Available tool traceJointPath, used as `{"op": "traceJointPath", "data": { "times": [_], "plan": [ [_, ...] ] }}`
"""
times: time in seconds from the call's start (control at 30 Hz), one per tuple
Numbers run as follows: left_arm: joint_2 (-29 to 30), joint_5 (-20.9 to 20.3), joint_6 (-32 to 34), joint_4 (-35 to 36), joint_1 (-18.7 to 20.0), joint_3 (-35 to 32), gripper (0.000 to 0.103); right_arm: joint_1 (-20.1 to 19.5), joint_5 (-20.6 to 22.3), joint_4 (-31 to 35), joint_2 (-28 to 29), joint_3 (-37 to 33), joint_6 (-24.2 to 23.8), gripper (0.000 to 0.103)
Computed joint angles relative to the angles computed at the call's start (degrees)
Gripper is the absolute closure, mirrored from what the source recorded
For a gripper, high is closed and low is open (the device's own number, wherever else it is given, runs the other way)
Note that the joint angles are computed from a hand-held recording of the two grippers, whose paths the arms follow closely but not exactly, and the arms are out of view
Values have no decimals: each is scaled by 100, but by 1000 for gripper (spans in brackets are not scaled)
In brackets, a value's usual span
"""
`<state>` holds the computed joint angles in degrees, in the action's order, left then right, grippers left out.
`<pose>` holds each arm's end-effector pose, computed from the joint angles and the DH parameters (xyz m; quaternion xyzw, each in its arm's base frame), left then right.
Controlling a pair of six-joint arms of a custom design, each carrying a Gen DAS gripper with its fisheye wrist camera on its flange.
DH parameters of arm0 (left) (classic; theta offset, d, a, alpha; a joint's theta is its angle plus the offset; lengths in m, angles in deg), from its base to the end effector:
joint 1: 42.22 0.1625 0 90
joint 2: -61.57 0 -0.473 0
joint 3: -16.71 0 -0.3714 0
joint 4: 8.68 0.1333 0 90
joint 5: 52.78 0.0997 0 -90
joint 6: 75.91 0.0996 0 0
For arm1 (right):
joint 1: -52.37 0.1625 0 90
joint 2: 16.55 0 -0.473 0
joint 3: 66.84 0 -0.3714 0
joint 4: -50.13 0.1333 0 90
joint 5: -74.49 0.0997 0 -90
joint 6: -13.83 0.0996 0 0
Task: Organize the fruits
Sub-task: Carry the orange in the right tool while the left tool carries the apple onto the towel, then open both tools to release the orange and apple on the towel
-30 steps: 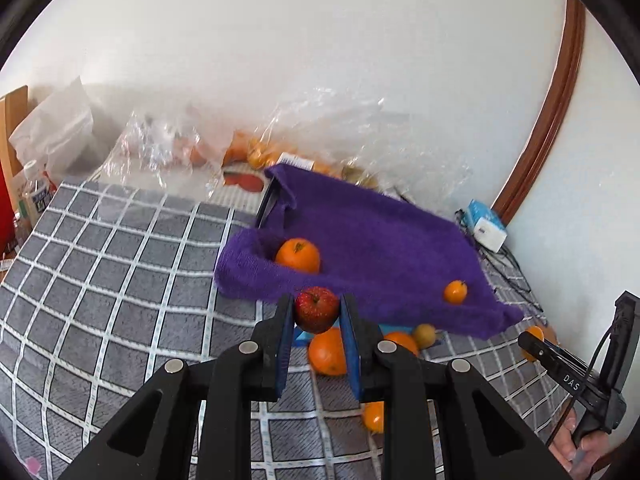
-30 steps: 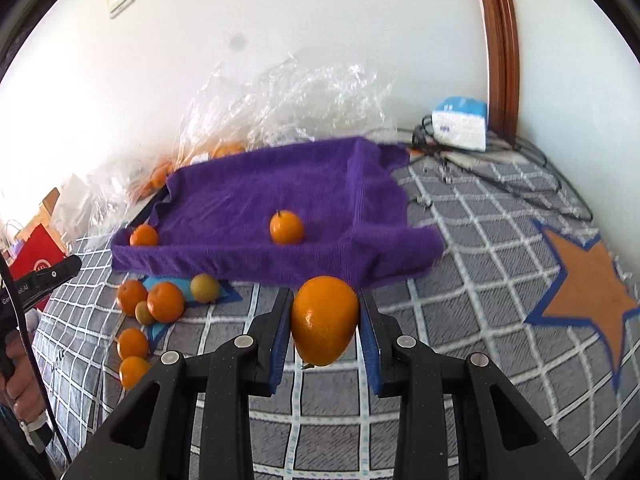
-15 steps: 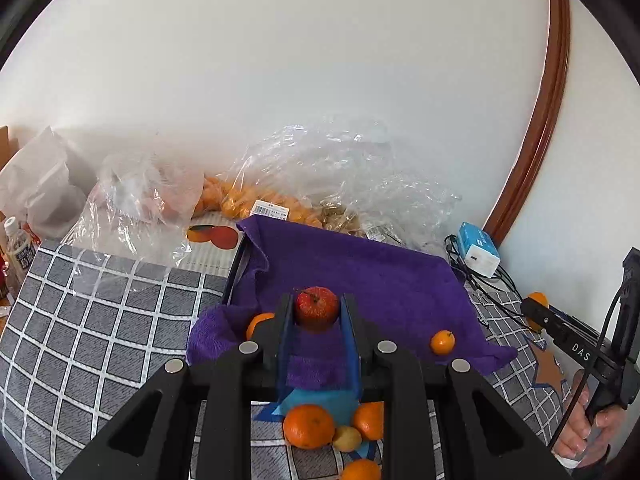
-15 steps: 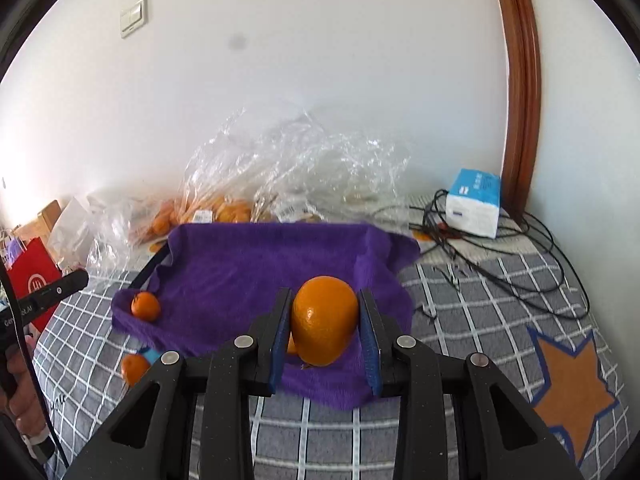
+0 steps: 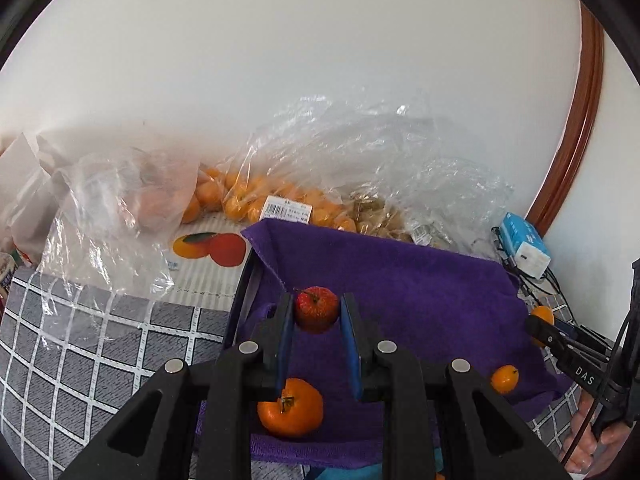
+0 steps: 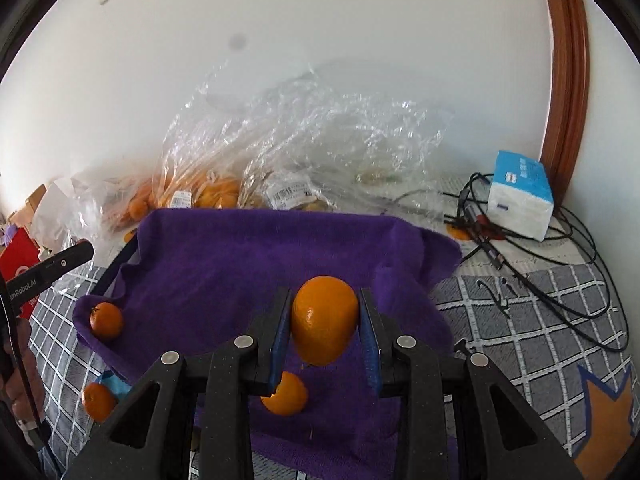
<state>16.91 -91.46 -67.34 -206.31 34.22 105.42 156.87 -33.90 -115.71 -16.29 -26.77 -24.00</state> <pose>0.0402 -0.7334 0.2983 -0.0768 0.7957 -0.4904 0.3470 0.3220 -0.8383 -0.0990 0.3708 -0.8653 0.2640 0.2099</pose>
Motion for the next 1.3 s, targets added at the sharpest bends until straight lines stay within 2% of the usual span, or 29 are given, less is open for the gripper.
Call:
{"op": "traceJointPath", "data": {
  "times": [0.13, 0.23, 0.37, 0.5, 0.53, 0.6, 0.67, 0.87, 1.07, 1.13, 1.2, 1.3],
  "plan": [
    [23, -90, -472, 785, 166, -155, 81, -40, -172, 446, 189, -308, 31, 71],
    [-3, -206, -772, 1292, 241, -201, 81, -59, -227, 498, 237, -365, 28, 71],
    [28, -221, -894, 1539, 279, -253, 81, -99, -124, 707, 235, -417, 181, 71],
    [106, -20, -794, 1529, 260, -320, 81, -92, -241, 499, 275, -397, -26, 70],
    [98, -25, -808, 1546, 262, -317, 80, -96, -211, 499, 246, -352, -19, 68],
    [68, -63, -863, 1597, 267, -301, 75, -105, -114, 525, 191, -290, 33, 52],
    [3, -107, -939, 1700, 262, -264, 56, -111, -28, 315, 98, -95, 25, 42],
    [-217, 509, -591, 902, 49, 22, 51, -43, 101, -587, -215, 603, -139, 41],
    [-692, 997, -531, -48, -164, 894, 51, 30, 320, -1206, -623, 1417, -60, 41],
    [-805, 1105, -518, -265, -210, 1174, 51, 75, 189, -1487, -696, 1677, -40, 41],
    [-901, 1176, -628, -374, -246, 1478, 51, 97, 148, -1467, -815, 1949, 43, 42],
    [-1082, 1045, -1144, -154, -234, 1946, 51, 116, 116, -1346, -963, 2335, 113, 50]
  ]
}}
